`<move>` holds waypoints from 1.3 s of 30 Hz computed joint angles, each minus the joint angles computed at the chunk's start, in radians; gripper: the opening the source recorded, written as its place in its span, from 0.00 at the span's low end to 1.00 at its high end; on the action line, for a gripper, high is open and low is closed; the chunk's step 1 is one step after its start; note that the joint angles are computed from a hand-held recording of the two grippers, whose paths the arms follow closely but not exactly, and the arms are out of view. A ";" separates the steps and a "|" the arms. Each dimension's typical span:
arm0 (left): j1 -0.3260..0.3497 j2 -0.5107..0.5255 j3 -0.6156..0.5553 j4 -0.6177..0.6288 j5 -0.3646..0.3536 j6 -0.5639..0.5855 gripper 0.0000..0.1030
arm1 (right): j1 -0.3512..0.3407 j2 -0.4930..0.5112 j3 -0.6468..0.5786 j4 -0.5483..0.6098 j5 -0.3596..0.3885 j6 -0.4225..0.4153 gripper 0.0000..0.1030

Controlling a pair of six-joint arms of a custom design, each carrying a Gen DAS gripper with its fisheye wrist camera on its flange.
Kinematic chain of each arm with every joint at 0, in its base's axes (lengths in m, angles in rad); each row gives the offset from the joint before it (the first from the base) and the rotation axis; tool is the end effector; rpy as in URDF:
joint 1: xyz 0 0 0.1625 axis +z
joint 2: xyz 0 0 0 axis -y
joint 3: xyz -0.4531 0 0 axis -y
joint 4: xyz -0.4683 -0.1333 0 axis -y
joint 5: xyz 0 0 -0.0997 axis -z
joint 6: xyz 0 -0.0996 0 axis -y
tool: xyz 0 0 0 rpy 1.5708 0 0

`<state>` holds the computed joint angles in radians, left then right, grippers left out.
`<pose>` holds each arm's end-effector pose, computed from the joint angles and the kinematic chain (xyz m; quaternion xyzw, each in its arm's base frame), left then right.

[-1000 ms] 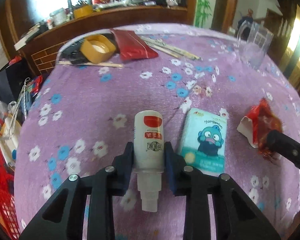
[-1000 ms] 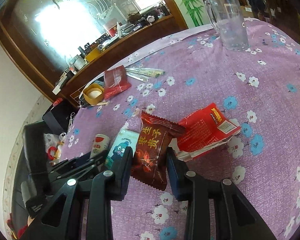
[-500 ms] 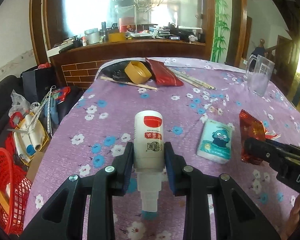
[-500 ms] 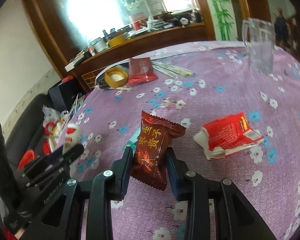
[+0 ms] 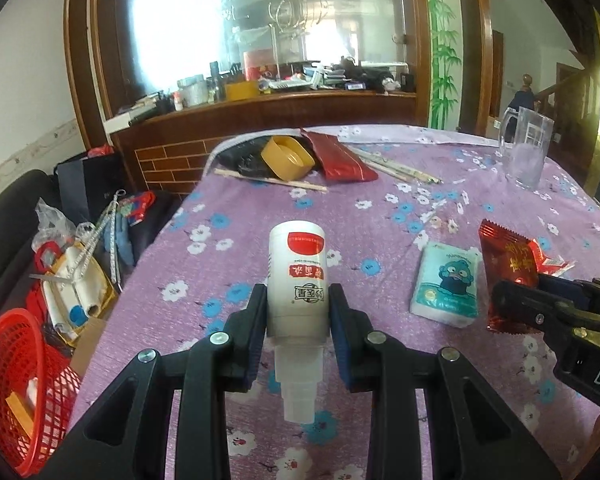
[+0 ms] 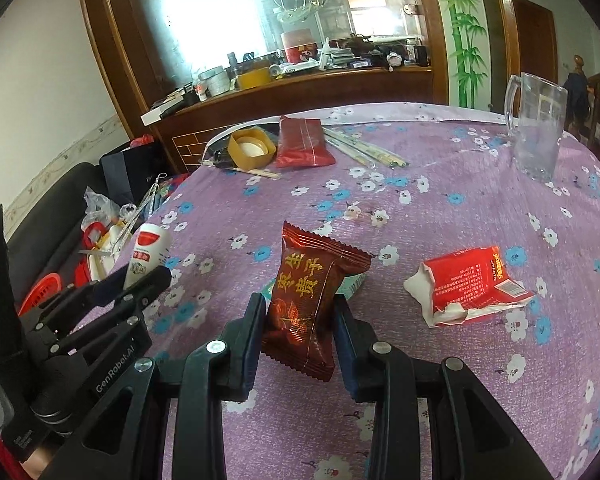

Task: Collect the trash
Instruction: 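Carry the white bottle and brown snack packet toward the red basket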

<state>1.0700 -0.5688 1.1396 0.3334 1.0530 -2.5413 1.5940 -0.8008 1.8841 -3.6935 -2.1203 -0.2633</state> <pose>-0.2004 -0.7464 0.0239 0.4065 0.8223 -0.3038 0.2574 0.0965 -0.6565 0.1170 -0.0141 -0.8461 0.4464 0.2910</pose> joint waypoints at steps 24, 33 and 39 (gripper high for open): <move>-0.008 -0.062 0.096 -0.160 0.004 0.056 0.28 | 0.000 0.005 -0.006 -0.044 -0.035 0.004 0.36; -0.020 -0.097 0.112 -0.126 0.017 0.018 0.28 | 0.026 -0.029 0.029 -0.068 -0.069 0.049 0.35; -0.029 -0.164 0.201 -0.152 0.008 0.030 0.28 | 0.056 -0.043 0.097 -0.110 -0.085 0.066 0.35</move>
<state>1.0409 -0.7328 1.3402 0.1817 1.0609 -2.5108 1.6499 -0.8442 1.9815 -3.8034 -2.2057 -0.1968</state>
